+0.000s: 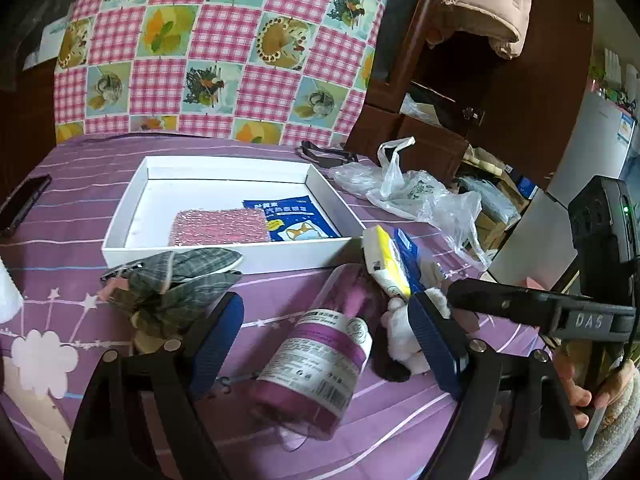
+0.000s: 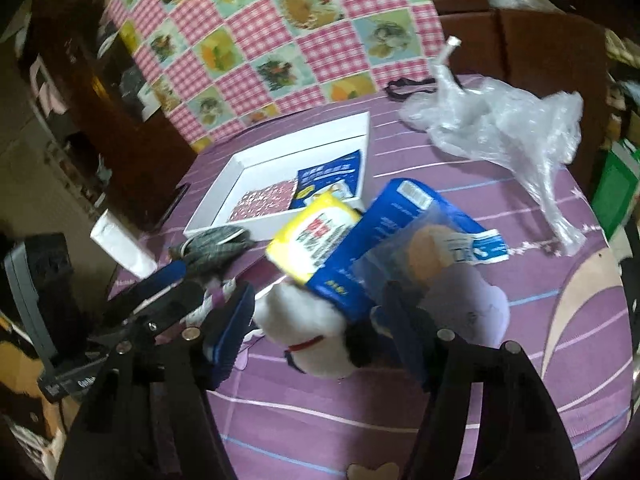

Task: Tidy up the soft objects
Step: 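Close the right gripper around the white panda plush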

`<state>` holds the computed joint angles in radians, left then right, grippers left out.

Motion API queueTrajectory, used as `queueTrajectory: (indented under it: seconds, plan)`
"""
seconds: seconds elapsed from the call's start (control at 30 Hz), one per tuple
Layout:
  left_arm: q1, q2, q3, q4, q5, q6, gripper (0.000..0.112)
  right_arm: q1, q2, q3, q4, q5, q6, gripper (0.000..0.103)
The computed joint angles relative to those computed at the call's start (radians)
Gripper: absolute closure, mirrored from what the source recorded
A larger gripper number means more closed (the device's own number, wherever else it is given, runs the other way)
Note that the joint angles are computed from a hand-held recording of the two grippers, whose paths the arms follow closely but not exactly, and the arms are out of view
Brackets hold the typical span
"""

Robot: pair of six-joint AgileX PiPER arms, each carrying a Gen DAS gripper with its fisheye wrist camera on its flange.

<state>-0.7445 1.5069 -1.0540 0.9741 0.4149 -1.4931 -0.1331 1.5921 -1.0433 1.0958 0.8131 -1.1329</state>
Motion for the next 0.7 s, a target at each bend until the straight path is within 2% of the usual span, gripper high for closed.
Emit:
queueTrajectory:
  seconds: [0.17, 0.27, 0.33, 0.37, 0.5, 0.6, 0.7]
  plan:
    - [0.02, 0.005, 0.004, -0.03, 0.004, 0.003, 0.028, 0.069, 0.015, 0.008, -0.061, -0.056, 0.038, 0.044]
    - [0.026, 0.011, 0.002, -0.038, 0.013, 0.009, 0.028, 0.132, 0.008, 0.024, -0.138, -0.138, 0.088, 0.045]
    - [0.03, 0.012, 0.004, -0.04, 0.009, 0.01, 0.028, 0.152, 0.005, 0.031, -0.159, -0.164, 0.094, 0.051]
    - [0.033, 0.012, 0.006, -0.046, 0.004, 0.013, 0.028, 0.156, 0.009, 0.029, -0.165, -0.163, 0.098, 0.055]
    - [0.037, 0.011, 0.011, -0.057, -0.008, 0.017, 0.028, 0.139, 0.026, 0.019, -0.14, -0.137, 0.088, 0.063]
    - [0.045, -0.001, 0.024, -0.055, -0.037, 0.009, 0.028, 0.097, 0.041, 0.004, -0.086, -0.064, 0.061, 0.066]
    - [0.043, -0.012, 0.033, -0.025, -0.04, -0.022, 0.028, 0.067, 0.018, 0.019, -0.028, -0.026, 0.011, 0.066]
